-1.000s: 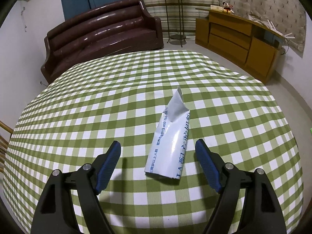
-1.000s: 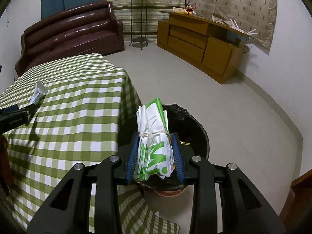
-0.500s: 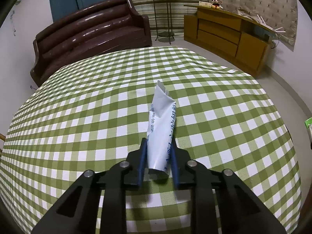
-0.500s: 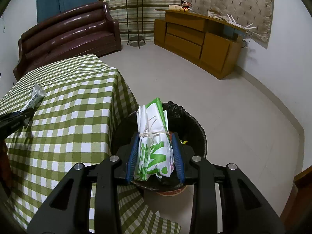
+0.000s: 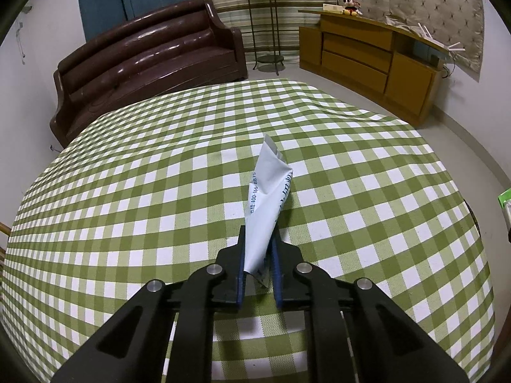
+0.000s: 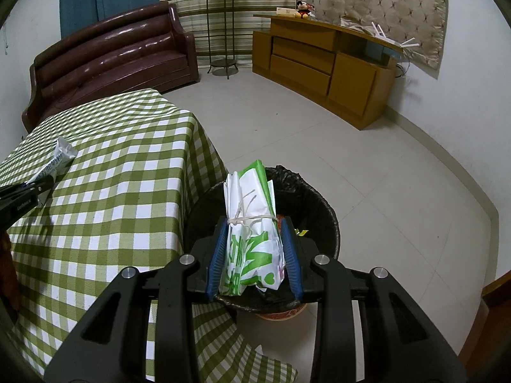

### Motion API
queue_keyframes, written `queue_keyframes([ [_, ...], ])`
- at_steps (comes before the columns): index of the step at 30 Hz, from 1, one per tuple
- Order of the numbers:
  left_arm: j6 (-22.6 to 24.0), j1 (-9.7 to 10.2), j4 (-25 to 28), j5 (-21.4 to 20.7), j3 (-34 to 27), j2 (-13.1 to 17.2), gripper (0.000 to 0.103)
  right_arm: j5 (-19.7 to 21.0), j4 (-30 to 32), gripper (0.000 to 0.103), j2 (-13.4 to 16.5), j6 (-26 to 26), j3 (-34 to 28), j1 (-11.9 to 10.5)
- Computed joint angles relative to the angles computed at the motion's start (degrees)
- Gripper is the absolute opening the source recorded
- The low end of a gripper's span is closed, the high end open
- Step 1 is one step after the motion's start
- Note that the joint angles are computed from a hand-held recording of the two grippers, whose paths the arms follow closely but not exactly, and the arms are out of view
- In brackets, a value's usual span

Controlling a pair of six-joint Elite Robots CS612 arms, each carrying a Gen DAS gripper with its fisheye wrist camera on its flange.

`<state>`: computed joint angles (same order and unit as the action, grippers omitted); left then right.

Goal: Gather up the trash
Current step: 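Carry the white sachet with the left tool toward the bin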

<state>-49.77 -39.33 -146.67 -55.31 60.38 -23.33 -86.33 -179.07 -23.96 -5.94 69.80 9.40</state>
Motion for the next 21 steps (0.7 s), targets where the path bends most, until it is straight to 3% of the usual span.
queue_keyframes([
  [21, 0.26, -0.89, -3.33, 0.72, 2.59, -1.53, 0.01, 0.06, -0.19, 0.032, -0.07, 0.04, 0.1, -0.17],
])
